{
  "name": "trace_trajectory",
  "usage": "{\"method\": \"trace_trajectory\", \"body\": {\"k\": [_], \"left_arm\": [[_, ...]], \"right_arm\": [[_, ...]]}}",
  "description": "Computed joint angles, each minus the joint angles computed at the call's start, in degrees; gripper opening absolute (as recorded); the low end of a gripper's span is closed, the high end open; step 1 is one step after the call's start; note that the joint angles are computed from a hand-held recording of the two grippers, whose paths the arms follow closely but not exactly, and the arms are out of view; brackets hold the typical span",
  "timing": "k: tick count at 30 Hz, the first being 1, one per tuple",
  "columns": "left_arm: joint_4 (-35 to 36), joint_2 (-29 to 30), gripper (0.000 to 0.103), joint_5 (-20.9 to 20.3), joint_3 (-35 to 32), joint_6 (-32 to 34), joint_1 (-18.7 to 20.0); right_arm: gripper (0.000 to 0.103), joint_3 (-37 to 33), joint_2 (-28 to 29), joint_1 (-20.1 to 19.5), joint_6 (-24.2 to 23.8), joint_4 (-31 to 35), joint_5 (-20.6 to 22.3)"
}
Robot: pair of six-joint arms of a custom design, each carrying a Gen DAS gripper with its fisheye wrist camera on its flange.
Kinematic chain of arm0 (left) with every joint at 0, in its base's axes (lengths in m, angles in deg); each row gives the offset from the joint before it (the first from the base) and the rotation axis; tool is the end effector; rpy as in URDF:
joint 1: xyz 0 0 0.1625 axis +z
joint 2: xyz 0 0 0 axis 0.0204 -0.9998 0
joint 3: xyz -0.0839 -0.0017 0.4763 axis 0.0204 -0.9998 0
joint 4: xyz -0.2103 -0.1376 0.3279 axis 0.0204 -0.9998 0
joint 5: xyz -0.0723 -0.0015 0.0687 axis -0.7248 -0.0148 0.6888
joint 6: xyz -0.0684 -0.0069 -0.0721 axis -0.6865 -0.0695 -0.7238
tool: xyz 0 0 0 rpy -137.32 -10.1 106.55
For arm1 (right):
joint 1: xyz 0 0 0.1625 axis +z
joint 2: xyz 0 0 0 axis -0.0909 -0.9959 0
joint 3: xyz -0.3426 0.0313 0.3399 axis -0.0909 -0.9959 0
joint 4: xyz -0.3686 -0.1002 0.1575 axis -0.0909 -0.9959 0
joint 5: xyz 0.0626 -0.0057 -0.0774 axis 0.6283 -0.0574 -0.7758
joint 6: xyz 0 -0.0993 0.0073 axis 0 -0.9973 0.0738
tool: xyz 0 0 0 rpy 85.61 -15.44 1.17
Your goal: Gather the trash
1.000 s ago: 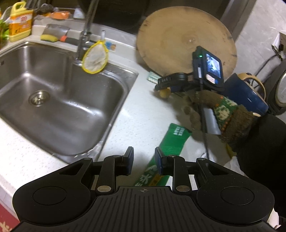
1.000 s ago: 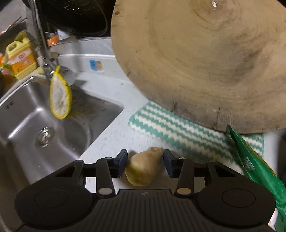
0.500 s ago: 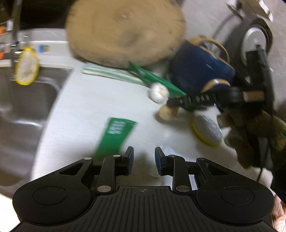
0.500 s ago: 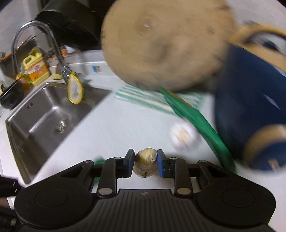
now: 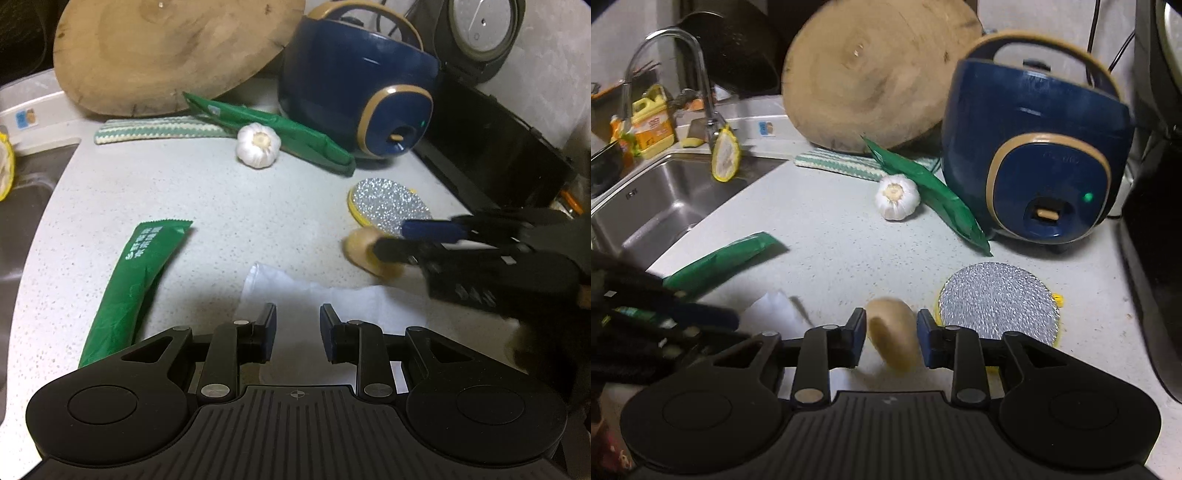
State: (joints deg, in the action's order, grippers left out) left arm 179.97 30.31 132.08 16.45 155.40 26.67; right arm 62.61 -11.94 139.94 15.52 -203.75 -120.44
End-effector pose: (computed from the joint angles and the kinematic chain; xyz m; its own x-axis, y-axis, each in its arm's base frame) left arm -0.4303 -0.4573 0.5357 -0.8167 0.1593 -0.5546 0.4479 0.7809 -0.4353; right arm 0.5715 -0.4731 0.3572 -0.6432 -0.4725 0.6026 -0.7388 0.5897 -0.3261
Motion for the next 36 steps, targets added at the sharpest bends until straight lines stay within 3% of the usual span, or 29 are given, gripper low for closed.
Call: {"method": "trace_trajectory", "body": {"k": [6,17,20,23,25,28,31,35,36], "left_arm": [[1.2,0.6,0.029,-0.3,0.1,-0.6,0.0],[-0.9,-2.7,0.029,-0.9,3.8,-3.7,-0.5],[-5.2,-4.1,0.029,1.0,4.2,1.4,-0.6],[-7.7,-4.4,0.029,4.0,4.3,8.4,-0.9],[-6.0,-3.4,0.029,5.0,4.6,11.7,-1.3],[-1.9,-1.9,0.029,2.6,7.5,13.2,-2.4],[-1.5,-1.8,0.031,2.0,9.5,15.5,-2.9],[-1.1,-1.1,0.033,5.2,6.7,19.4,-1.7],[-0.9,-0.8,0.038,6.2,5.9,20.0,-1.2]], "right_arm": [[0.037,6.7,-2.5,1.8,1.3,-2.7,-3.6],[0.036,8.3,-1.8,3.2,5.3,-1.6,3.2],[0.039,9.9,-3.2,4.1,5.5,-2.7,1.6],[0.046,11.7,-5.3,4.8,6.8,-3.3,-2.8],[0.046,12.7,-6.9,4.8,9.3,-2.7,-5.5],[0.046,13.8,-8.4,4.7,13.0,-1.9,-8.0],[0.046,14.9,-9.3,4.5,15.3,-2.7,-9.1],[0.046,15.9,-9.8,4.1,17.3,-2.9,-8.6],[0.046,16.0,-9.8,4.0,17.6,-2.8,-8.3]]}}
